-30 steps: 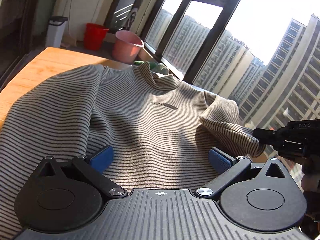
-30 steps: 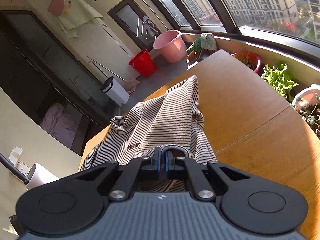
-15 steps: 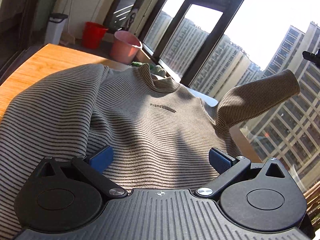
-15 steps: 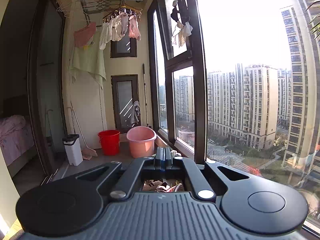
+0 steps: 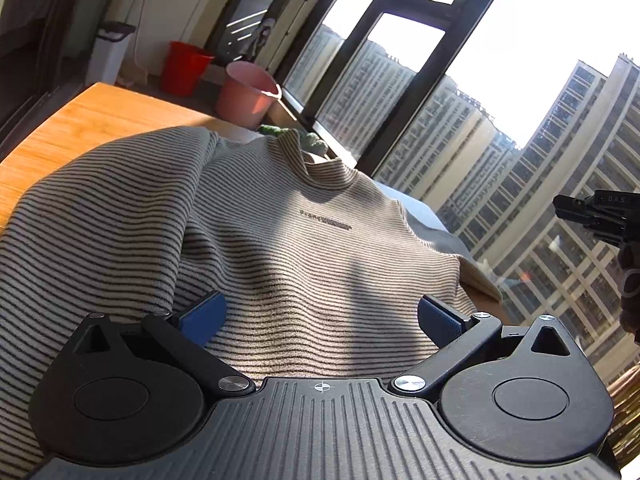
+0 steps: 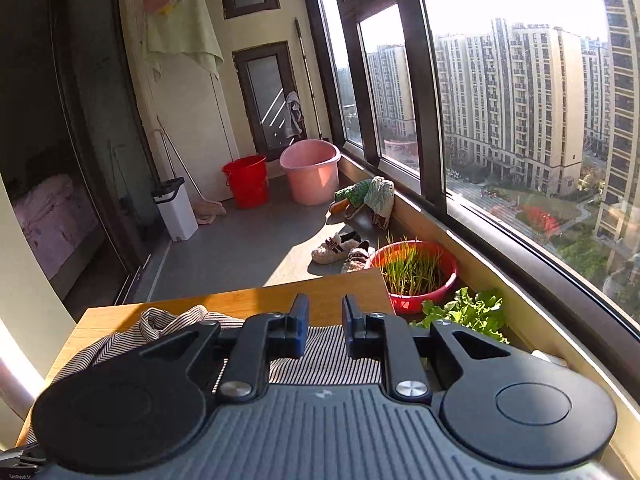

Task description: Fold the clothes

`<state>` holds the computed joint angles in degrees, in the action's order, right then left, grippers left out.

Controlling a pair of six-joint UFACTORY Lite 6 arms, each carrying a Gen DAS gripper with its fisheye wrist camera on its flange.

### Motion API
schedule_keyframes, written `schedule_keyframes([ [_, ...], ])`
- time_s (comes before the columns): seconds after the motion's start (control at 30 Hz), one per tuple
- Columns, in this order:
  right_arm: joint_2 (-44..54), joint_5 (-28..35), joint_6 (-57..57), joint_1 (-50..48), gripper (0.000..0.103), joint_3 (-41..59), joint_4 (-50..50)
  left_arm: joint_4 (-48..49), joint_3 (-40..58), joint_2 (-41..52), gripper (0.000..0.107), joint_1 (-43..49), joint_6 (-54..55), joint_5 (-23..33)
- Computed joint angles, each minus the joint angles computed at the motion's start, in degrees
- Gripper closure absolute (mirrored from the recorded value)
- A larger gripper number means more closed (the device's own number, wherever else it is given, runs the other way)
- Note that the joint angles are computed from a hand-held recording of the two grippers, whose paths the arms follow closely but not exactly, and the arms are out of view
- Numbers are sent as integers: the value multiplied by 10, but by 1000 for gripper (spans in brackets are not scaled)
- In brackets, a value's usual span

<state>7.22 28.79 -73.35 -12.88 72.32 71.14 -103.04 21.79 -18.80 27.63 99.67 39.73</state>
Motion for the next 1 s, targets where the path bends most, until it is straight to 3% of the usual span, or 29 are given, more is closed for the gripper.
schedule_keyframes([
  [0.03,2,1,-33,-4,69,-29,24,-2,0,0,4,-3,1,-3],
  [0.23,58,26,-236,-12,68,-113,229,-17,6,-1,4,-34,9,-36],
  [0.37,171,57,-207,12,68,-31,283,-21,7,-1,4,-41,14,-47],
  [0.47,242,71,-129,40,67,22,261,-26,6,0,4,-42,19,-47],
  [0.6,268,137,-102,61,66,13,293,-33,3,1,4,-38,25,-41],
  [0.8,288,259,-57,73,70,-5,224,-36,-1,-3,4,-39,27,-43],
  [1.0,172,164,-206,115,64,-109,253,-30,-3,-5,4,-32,25,-37],
])
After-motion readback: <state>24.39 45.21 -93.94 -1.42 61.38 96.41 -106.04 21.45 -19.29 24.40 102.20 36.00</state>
